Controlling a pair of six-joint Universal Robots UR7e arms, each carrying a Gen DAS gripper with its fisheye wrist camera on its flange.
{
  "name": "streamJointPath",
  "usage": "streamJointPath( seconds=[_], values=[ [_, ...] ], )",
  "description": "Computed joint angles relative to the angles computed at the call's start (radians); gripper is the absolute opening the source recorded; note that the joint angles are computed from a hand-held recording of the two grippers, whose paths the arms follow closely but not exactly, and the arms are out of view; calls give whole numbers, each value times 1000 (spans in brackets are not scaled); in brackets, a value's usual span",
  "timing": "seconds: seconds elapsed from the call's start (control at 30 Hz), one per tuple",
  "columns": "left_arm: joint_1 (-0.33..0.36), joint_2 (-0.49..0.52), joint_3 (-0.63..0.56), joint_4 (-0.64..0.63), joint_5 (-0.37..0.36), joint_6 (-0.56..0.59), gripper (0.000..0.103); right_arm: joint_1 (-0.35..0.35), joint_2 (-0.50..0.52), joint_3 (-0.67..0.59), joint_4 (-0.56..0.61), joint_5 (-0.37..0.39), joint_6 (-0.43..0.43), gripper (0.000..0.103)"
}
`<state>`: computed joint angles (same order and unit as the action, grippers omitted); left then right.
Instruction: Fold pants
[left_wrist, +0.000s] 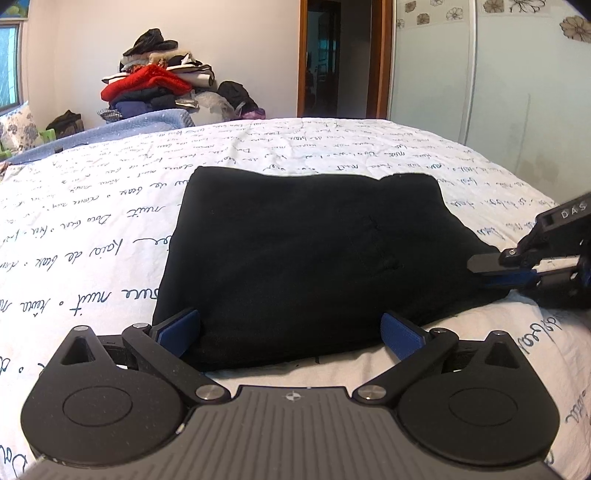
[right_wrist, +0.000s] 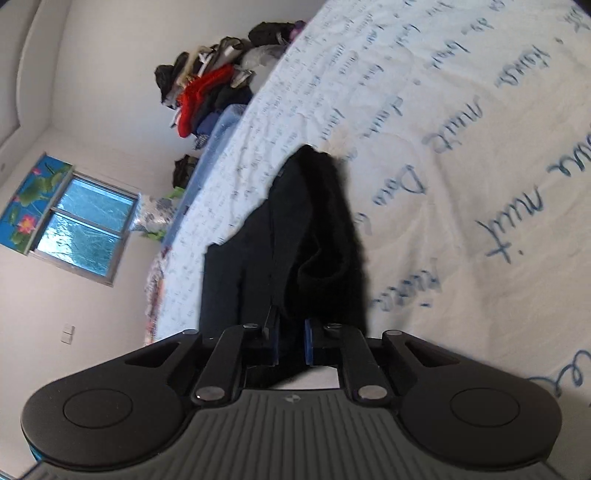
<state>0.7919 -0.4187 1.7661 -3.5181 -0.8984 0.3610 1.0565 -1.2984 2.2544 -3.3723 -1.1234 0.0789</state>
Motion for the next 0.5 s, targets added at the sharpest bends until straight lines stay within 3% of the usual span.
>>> streamJointPath(
  seconds=[0.07, 0.13, 0.27, 0.37, 0.5],
  values=[
    [3, -5, 1, 10, -6, -6, 103, -32, 16, 5, -25, 68, 17, 8],
    [0, -10, 1, 24, -3, -5, 103, -40, 7, 0, 9, 89, 23, 9],
    [-12, -42, 14, 73, 3, -26, 103, -85, -49, 9, 94, 202, 87, 12],
    [-21, -74, 39, 48, -38, -26, 103, -90, -108, 53, -21, 199, 90, 12],
    [-23, -64, 1, 40, -88, 3, 103, -1, -119, 12, -37, 143, 15, 13]
  ],
)
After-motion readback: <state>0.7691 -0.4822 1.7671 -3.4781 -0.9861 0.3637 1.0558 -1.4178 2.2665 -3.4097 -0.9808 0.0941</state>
